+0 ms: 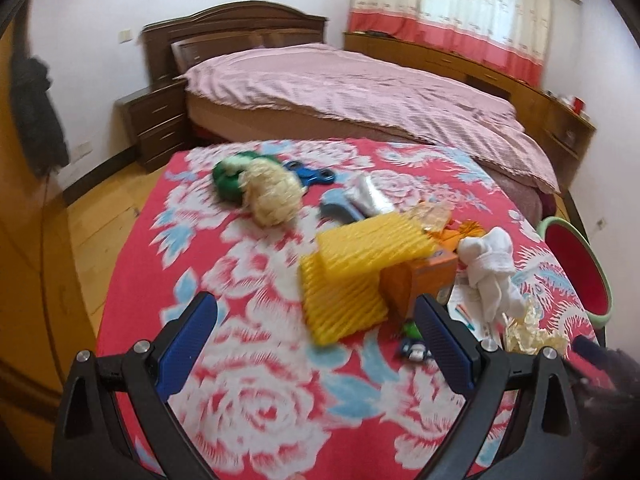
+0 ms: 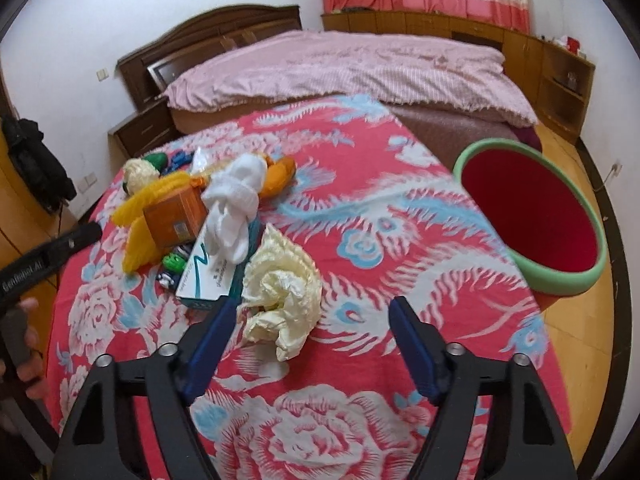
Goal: Collect trash
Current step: 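Grasp the crumpled cream plastic bag with the right tool while the left tool grasps the yellow foam net, then lift the bag with the right tool while the left tool regrasps and lifts the foam net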
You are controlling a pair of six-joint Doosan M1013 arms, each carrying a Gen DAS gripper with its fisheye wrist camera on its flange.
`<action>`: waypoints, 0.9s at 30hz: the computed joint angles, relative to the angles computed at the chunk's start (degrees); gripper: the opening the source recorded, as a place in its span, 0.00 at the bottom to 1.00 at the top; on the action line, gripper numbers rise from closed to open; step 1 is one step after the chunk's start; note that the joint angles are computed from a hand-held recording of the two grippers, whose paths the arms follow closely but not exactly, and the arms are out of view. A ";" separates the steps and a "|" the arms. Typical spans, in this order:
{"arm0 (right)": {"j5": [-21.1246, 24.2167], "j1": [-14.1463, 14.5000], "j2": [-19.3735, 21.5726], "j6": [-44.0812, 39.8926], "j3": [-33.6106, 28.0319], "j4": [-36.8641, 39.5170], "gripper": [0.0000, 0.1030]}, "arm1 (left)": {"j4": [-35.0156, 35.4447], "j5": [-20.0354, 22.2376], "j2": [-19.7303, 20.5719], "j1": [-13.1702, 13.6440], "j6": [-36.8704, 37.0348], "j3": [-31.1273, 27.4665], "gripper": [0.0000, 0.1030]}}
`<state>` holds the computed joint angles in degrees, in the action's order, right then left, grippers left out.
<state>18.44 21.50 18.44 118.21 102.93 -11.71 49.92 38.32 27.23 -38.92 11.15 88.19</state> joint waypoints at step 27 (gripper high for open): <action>1.42 -1.28 1.36 -7.42 -0.93 12.65 0.19 | -14.10 -12.84 1.66 3.62 20.40 -2.28 0.07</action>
